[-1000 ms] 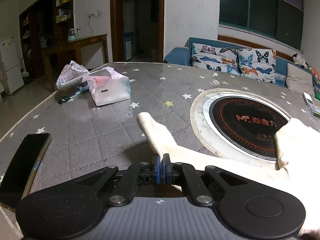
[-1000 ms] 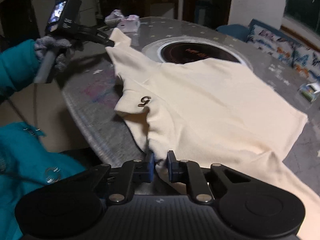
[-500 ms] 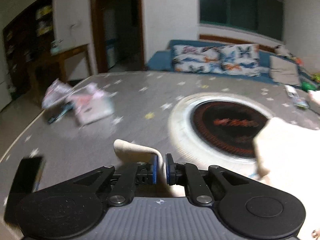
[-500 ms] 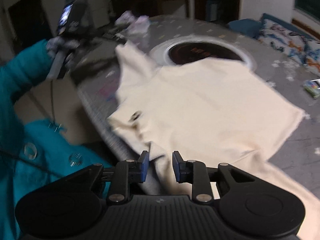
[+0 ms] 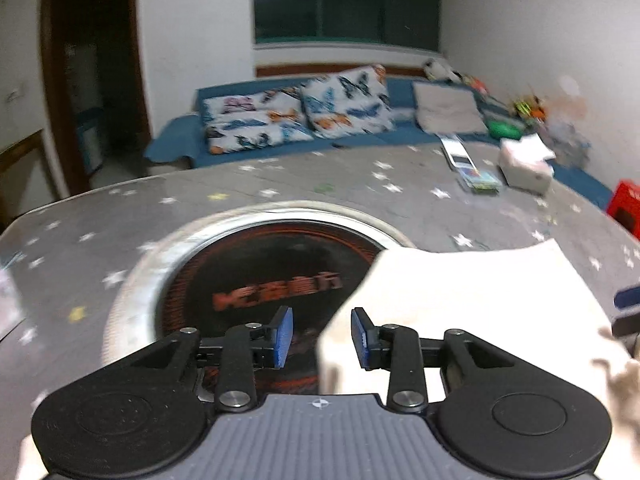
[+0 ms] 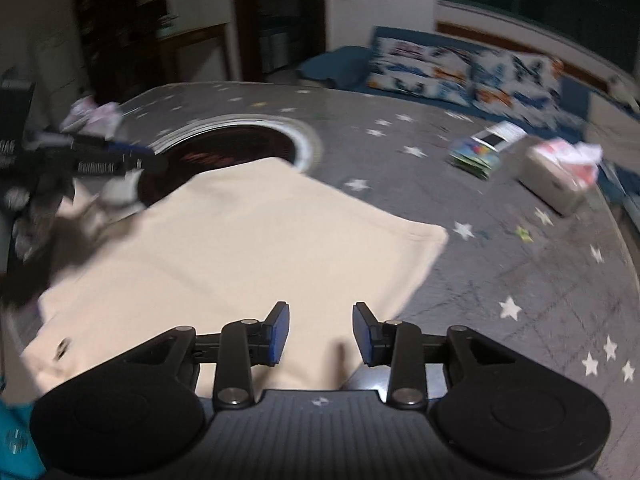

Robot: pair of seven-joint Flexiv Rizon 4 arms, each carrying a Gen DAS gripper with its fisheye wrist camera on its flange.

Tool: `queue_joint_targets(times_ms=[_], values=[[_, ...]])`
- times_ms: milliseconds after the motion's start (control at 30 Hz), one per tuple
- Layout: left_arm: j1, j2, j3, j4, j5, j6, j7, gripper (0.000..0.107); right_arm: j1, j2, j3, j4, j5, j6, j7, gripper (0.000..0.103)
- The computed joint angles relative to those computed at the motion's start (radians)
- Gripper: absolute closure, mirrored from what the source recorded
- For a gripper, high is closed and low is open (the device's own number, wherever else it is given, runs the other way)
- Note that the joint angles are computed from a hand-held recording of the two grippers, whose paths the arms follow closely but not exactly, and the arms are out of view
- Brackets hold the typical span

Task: Fold clothes

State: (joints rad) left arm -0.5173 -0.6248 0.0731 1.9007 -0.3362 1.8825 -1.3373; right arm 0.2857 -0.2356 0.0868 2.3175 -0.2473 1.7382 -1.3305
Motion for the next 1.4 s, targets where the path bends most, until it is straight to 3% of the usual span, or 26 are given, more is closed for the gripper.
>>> queue_joint_targets(times_ms=[133,233,300,367,567,700,767,800,933,1033,1100,1200,1267,1400], values=[[-0.036,-0.069,0.039,-0.095,-0.014,-0.067,0.015,0.071,-0.009,-0.038,0.000,-0.028,0.013,0.013,0.011,0.067],[-0.010,-0.092,0.013,-0.127,0.018,-0.085,0.015,0.072,0.045,-0.046,-0.057,-0.031,0.019,0.016,0.019,0.066],[0.031,-0.097,-0.033,-0.133,0.050,-0.082,0.017,0.082,0.055,-0.052,-0.070,-0.038,0.025,0.014,0.025,0.064],[0.071,-0.095,-0.082,-0.129,0.079,-0.067,0.014,0.100,0.074,-0.054,-0.092,-0.039,0.032,0.014,0.035,0.064],[0.220,-0.064,-0.281,-0.056,0.237,0.061,0.009,0.102,0.098,-0.062,-0.123,-0.037,0.044,0.020,0.047,0.064],[0.362,-0.055,-0.463,-0.006,0.424,0.037,0.064,0.099,0.115,-0.065,-0.142,-0.038,0.053,0.024,0.053,0.064],[0.403,-0.057,-0.516,0.012,0.470,0.037,0.081,0.095,0.121,-0.063,-0.149,-0.038,0.057,0.025,0.054,0.063],[0.392,-0.053,-0.502,0.016,0.468,0.061,0.079,0.093,0.123,-0.062,-0.152,-0.038,0.058,0.026,0.054,0.063],[0.294,-0.036,-0.384,0.007,0.410,0.118,0.063,0.062,0.143,-0.057,-0.180,-0.039,0.061,0.024,0.053,0.063],[0.176,-0.041,-0.257,-0.033,0.280,0.083,0.052,0.060,0.164,-0.063,-0.209,-0.046,0.071,0.024,0.063,0.063],[0.154,-0.046,-0.233,-0.060,0.222,0.012,0.042,0.060,0.145,-0.073,-0.195,-0.060,0.077,0.019,0.074,0.063],[0.210,-0.058,-0.297,-0.077,0.229,-0.049,0.038,0.063,0.119,-0.090,-0.179,-0.082,0.076,0.009,0.089,0.063],[0.243,-0.069,-0.339,-0.085,0.241,-0.075,0.041,0.089,0.113,-0.103,-0.182,-0.099,0.074,-0.001,0.102,0.064],[0.232,-0.078,-0.318,-0.084,0.243,-0.009,0.019,0.100,0.086,-0.135,-0.173,-0.137,0.071,-0.018,0.137,0.064]])
